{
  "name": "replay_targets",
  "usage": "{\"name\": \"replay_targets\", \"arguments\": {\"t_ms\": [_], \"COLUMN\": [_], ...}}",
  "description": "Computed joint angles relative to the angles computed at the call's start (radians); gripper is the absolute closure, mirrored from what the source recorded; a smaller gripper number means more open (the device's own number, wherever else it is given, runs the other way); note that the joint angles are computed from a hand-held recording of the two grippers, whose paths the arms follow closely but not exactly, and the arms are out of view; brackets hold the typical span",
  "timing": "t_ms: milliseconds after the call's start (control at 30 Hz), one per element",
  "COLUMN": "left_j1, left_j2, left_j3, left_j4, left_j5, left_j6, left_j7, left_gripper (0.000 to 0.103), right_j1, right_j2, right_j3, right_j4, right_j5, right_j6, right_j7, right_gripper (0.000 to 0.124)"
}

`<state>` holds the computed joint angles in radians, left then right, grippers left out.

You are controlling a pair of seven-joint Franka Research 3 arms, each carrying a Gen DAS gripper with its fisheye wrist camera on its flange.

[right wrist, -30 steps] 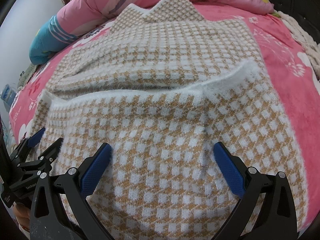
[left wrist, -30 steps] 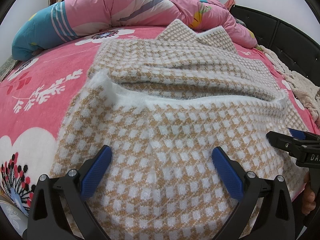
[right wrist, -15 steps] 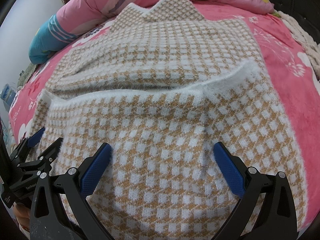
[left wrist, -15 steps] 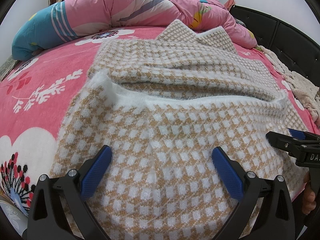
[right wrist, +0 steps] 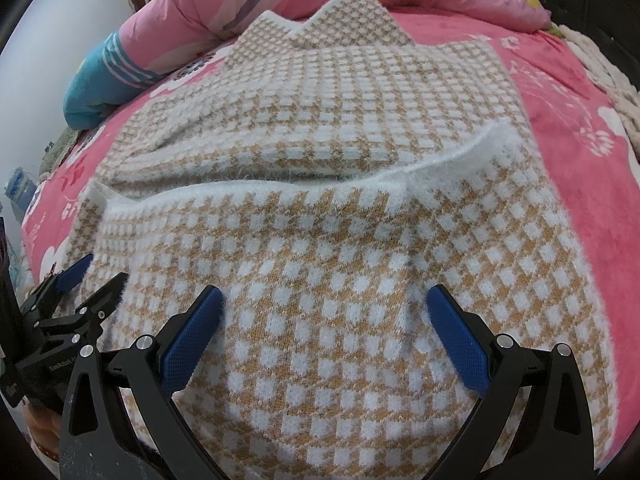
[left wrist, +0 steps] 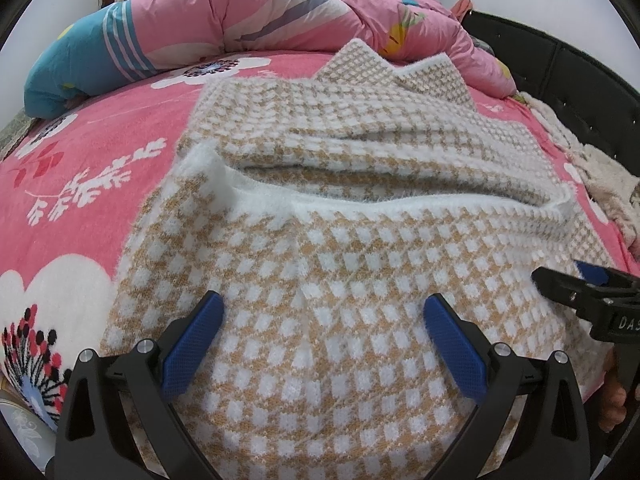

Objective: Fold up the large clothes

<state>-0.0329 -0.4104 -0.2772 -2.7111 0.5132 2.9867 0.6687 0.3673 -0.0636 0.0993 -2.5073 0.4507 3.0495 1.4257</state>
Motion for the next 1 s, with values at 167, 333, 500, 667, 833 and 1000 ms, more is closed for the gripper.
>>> {"name": "replay_targets", "arguments": {"t_ms": [167,333,500,667,833,1000], "left_j1": [-0.106,-0.068,-0.047,-0.047,-0.023,-0.105], "left_j2": [-0.050,-0.090,0.059,0.328,0.624,0.948], "left_j3": [0.119,0.101,0.096,0.122,0.098,0.157], "left_j4": [-0.016,0.049,0.256,0.582,0.980,1.417], "left_j5": [-0.015,0.012,-0.216,-0.334,-0.436,-0.469], "left_j6": [0.034,0.049,0.011,-0.086,-0.255,-0.447], "left_j7": [0.001,0.029,0.272,0.420,0.511,0.557], "left_gripper": [0.004,0.004,0.004,0.004,0.004,0.005], "right_j1": [0.031,0.038,0.017,-0.065,-0.144,-0.180], "right_j2": [-0.042,-0.111,-0.110,0.047,0.333,0.622], "right_j3": [-0.051,-0.088,-0.128,-0.127,-0.100,-0.091], "right_j4": [0.024,0.041,0.149,0.412,0.778,1.174], "right_j5": [0.214,0.390,0.491,0.537,0.400,0.247], "right_j6": [-0.107,-0.173,-0.259,-0.372,-0.464,-0.655], "right_j7": [-0.210,-0.430,-0.609,-0.662,-0.448,-0.216], "right_gripper": [0.028,0.028,0.028,0.028,0.028,0.028]}}
